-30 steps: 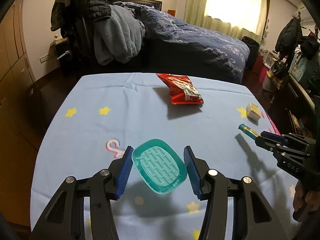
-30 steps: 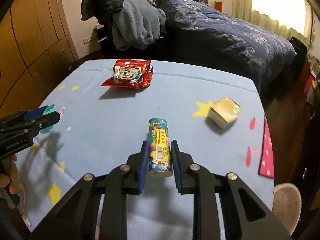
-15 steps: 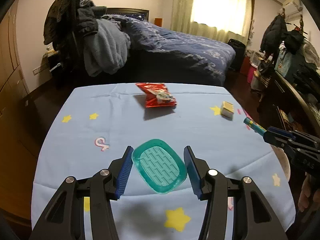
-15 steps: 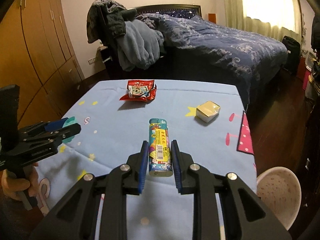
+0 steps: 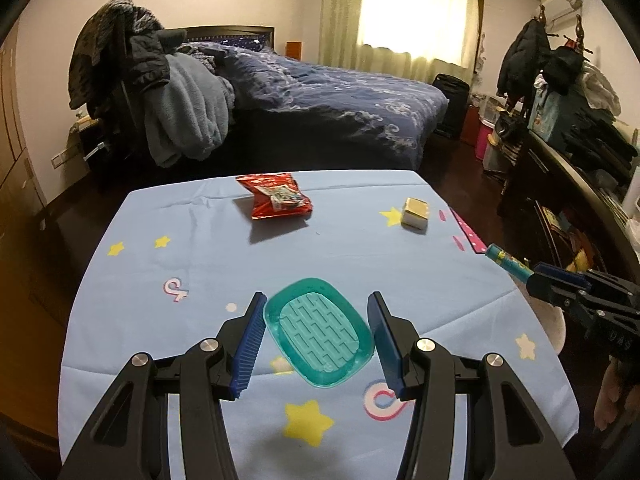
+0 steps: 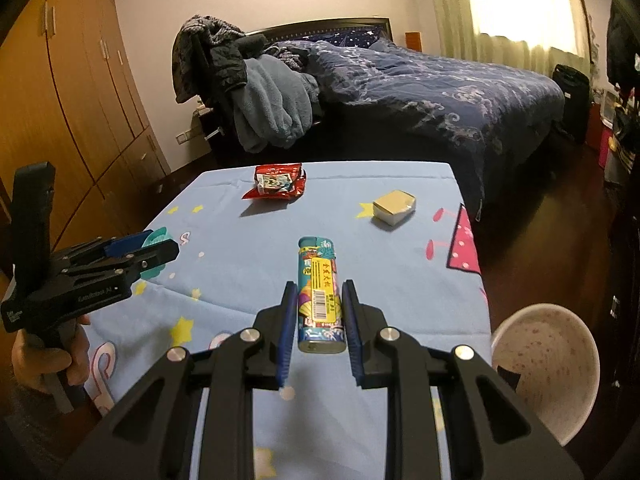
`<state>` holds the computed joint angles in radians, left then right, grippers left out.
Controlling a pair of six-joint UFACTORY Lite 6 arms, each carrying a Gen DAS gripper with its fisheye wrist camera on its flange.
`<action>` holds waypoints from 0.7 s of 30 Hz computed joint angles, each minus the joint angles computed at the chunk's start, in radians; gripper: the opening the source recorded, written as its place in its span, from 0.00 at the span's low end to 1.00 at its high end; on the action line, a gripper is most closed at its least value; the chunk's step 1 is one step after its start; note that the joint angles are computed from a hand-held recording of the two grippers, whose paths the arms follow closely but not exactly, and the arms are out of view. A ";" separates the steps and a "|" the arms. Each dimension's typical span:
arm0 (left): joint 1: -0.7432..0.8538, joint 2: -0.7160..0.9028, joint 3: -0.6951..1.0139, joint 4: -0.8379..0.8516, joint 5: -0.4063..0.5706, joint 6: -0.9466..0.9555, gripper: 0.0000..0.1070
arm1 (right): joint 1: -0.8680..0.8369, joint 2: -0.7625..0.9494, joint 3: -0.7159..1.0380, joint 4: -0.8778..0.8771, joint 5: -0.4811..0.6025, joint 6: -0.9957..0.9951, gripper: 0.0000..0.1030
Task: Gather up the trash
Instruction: 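Grasp the teal soap dish with the left tool while the right tool grasps the lighter, then carry the soap dish and lighter over the wastebasket and open both tools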
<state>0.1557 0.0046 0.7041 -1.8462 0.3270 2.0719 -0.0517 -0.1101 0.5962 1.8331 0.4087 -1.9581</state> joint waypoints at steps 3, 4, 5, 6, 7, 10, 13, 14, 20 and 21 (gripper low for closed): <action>-0.033 -0.030 -0.020 -0.006 -0.010 -0.003 0.48 | -0.048 -0.022 -0.030 -0.010 0.029 -0.005 0.23; -0.051 -0.041 -0.027 -0.012 -0.016 -0.003 0.48 | -0.066 -0.029 -0.041 -0.011 0.038 -0.009 0.23; -0.070 -0.049 -0.031 -0.017 -0.023 -0.004 0.48 | -0.088 -0.036 -0.052 -0.016 0.050 -0.011 0.23; -0.093 -0.055 -0.032 -0.018 -0.029 -0.009 0.48 | -0.118 -0.044 -0.063 -0.025 0.067 -0.009 0.23; -0.118 -0.061 -0.033 -0.021 -0.036 -0.014 0.48 | -0.152 -0.049 -0.074 -0.036 0.086 -0.006 0.23; -0.213 -0.060 -0.019 -0.035 -0.061 -0.027 0.48 | -0.278 -0.064 -0.101 -0.087 0.150 0.004 0.23; -0.323 -0.034 0.020 -0.057 -0.088 -0.040 0.48 | -0.425 -0.064 -0.113 -0.143 0.221 0.008 0.23; -0.356 -0.020 0.036 -0.060 -0.092 -0.044 0.48 | -0.467 -0.060 -0.112 -0.155 0.239 0.005 0.23; -0.576 0.123 0.198 -0.069 -0.148 -0.079 0.48 | -0.742 0.025 -0.076 -0.197 0.329 -0.055 0.23; -0.610 0.148 0.225 -0.087 -0.156 -0.066 0.48 | -0.779 0.055 -0.061 -0.194 0.334 -0.070 0.23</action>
<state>-0.4543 0.1530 0.9287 -1.9335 0.1713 2.0058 -0.8305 -0.0553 0.5357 1.6392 0.7428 -2.0276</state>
